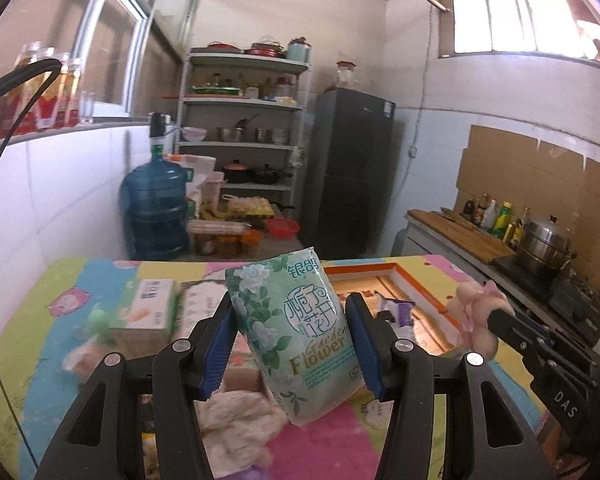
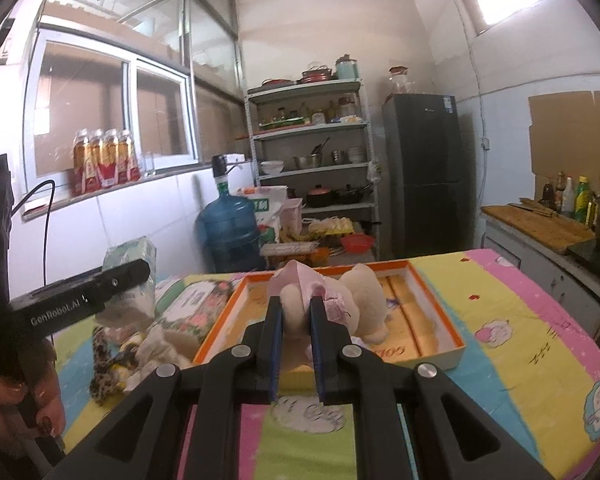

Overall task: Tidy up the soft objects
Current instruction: 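Carry the tissue pack and plush doll over the box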

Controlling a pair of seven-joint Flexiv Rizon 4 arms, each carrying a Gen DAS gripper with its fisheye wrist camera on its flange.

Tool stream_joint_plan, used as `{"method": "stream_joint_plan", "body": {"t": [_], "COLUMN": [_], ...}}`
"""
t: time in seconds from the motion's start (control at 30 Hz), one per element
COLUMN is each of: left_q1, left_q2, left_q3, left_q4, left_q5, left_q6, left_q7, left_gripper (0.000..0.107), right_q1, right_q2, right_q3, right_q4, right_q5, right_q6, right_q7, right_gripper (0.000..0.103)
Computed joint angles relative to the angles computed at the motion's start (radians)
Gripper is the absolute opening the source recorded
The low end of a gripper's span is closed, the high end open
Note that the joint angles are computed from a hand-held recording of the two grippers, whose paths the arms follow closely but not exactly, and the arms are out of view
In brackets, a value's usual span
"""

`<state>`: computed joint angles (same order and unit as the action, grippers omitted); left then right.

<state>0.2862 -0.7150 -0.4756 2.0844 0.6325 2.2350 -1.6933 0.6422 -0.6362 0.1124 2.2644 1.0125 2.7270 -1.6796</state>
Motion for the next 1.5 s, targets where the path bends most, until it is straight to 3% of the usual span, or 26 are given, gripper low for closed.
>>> {"method": "stream_joint_plan", "body": {"t": [0.37,0.77,1.5], "left_q1": [-0.146,-0.283,-0.451], "left_q2": [-0.024,-0.097,-0.256], "left_q3": [0.015,0.040,0.096], "left_q4": [-0.091,-0.232,-0.497], "left_q5": [-0.137,-0.336,-0.635], "left_q6": [-0.086,-0.207,-0.424], "left_q7": [0.075,0.206,0.398], "left_gripper": [0.056,0.055,0.055], "right_q1": [-0.097,-0.224,-0.331], "right_q2": [0.004,-0.024,-0.099], "right_q3": [-0.050,-0.108,-0.202], "right_q4": [0.043,0.058,-0.080], "right_q5": [-0.134,-0.374,-0.599], "right_q6": [-0.001,-0.047,-0.290], "right_q7": [0.071,0.196,0.233], "right_gripper": [0.013,0.013,0.013]}}
